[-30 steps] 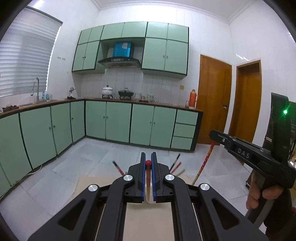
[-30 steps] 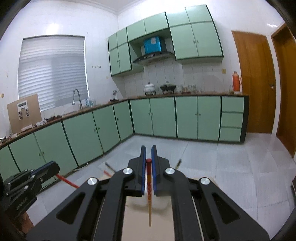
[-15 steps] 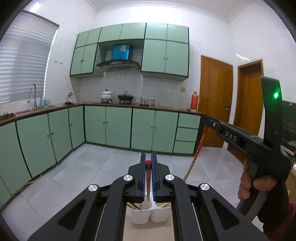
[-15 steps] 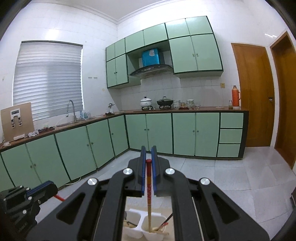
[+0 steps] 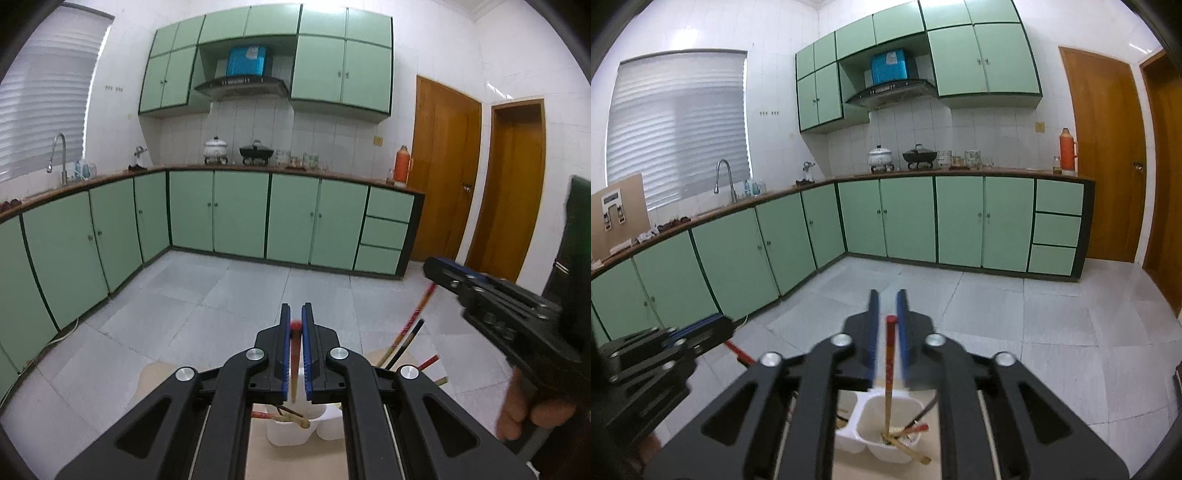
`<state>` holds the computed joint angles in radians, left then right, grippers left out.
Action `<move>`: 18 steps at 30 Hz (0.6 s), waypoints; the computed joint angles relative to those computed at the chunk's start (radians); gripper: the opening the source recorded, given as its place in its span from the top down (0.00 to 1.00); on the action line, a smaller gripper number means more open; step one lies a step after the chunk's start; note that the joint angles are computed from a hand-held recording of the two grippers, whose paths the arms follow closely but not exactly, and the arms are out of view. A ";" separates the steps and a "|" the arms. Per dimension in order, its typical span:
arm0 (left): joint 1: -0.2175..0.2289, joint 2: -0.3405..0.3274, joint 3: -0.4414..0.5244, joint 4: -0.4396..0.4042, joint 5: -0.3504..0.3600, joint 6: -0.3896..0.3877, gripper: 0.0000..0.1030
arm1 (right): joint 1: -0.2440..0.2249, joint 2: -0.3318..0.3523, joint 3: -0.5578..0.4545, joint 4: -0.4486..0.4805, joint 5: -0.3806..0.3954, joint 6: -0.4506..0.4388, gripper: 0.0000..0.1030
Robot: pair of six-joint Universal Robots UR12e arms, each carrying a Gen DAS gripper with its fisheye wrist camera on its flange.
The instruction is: Organize utensils
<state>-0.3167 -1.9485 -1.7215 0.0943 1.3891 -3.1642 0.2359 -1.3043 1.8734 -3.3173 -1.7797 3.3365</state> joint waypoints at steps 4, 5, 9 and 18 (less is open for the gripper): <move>0.004 0.003 -0.009 0.002 -0.004 -0.019 0.81 | 0.004 -0.017 0.025 -0.031 -0.019 0.005 0.80; 0.004 0.008 -0.016 0.014 -0.002 -0.023 0.75 | 0.004 -0.024 0.032 -0.043 -0.026 0.011 0.75; 0.007 0.032 -0.042 0.061 0.012 -0.037 0.58 | 0.010 -0.058 0.066 -0.069 -0.069 0.027 0.64; 0.009 0.115 -0.154 0.143 0.051 -0.056 0.22 | 0.058 -0.139 0.174 -0.070 -0.193 0.058 0.15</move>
<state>-0.3081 -1.8334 -1.8751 0.2377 1.4405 -3.2199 0.2941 -1.4429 2.0470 -3.3870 -1.9731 3.3950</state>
